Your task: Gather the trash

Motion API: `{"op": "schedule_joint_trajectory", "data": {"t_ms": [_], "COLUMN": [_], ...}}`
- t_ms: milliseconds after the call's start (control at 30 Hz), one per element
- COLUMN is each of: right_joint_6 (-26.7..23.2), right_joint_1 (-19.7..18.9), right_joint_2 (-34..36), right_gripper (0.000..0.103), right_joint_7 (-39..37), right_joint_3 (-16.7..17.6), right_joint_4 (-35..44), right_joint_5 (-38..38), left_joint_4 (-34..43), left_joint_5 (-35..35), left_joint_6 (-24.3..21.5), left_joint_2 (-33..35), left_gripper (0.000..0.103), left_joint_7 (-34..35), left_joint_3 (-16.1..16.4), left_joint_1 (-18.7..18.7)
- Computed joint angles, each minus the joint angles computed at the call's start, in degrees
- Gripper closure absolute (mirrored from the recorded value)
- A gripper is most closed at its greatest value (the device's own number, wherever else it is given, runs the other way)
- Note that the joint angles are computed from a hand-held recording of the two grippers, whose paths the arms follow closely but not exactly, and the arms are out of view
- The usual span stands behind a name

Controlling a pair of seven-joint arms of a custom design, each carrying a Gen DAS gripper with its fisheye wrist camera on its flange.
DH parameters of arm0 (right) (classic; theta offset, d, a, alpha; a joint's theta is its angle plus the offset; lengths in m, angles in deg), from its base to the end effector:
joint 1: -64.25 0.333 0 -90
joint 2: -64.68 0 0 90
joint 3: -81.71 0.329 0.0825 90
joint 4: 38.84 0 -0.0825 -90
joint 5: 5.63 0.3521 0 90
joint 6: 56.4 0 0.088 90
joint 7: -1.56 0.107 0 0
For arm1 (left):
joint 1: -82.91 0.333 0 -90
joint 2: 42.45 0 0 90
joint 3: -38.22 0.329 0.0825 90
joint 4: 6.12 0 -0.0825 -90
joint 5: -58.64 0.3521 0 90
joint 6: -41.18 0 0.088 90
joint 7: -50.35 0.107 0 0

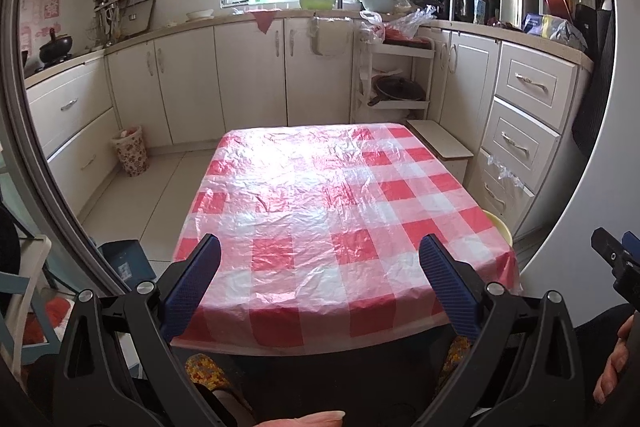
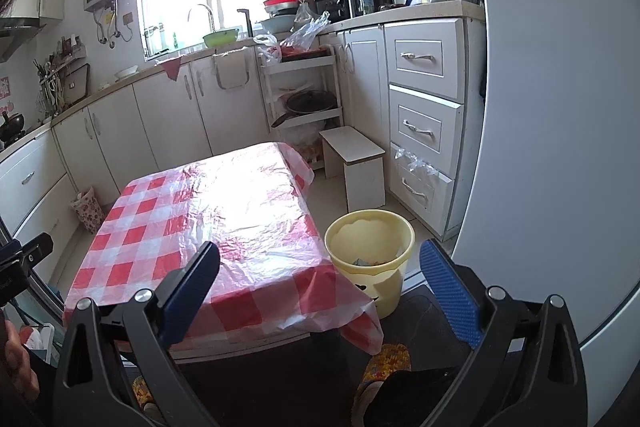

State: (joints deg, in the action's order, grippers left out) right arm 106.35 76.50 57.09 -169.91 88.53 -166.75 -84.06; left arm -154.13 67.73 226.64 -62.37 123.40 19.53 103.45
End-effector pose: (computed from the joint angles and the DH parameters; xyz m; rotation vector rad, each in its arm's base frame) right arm 0.4552 0.2139 0.5065 -1.4441 1.7268 -0.8276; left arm 0.4349 -0.0145 0.5234 -1.7100 1.5134 -0.8274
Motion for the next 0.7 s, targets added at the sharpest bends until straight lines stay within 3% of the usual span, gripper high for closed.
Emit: {"op": "schedule_joint_trajectory", "data": {"t_ms": [100,200,333,400,467,700], "right_joint_6": [0.6,-0.8,-2.8,-3.2,-4.0,-4.2], "right_joint_1": [0.1,0.5,1.0,0.7,0.3,-2.3], "right_joint_2": [0.9,0.7,-1.4,-3.3,-5.9,-15.3], "right_gripper": [0.007,0.007,0.007,0.007,0.007,0.007], "right_joint_7": [-3.0,-4.9,-9.5,-10.8,-11.4,-13.3], "right_joint_3": [-0.3,0.1,0.7,1.2,2.3,6.6], "right_joint_4": [0.6,1.0,0.5,-0.3,-1.4,-5.8], "right_joint_5": [3.4,4.5,9.1,10.5,11.0,12.1], "left_joint_4": [0.9,0.9,1.3,0.9,0.8,-1.9], "left_joint_5": [0.1,-1.1,-2.7,-2.8,-1.3,-0.9], "left_joint_6": [-0.9,-1.7,-6.1,-7.9,-10.4,-16.4], "left_joint_2": [1.4,1.1,-1.9,-4.6,-7.6,-18.5], "left_gripper": [0.008,0.008,0.008,0.008,0.008,0.008], "left_joint_7": [0.8,3.0,5.2,5.8,4.6,2.6], "left_joint_3": [1.6,7.1,9.6,9.2,5.8,5.5], "left_joint_1": [-2.6,-10.2,-16.6,-18.1,-15.9,-18.2]}}
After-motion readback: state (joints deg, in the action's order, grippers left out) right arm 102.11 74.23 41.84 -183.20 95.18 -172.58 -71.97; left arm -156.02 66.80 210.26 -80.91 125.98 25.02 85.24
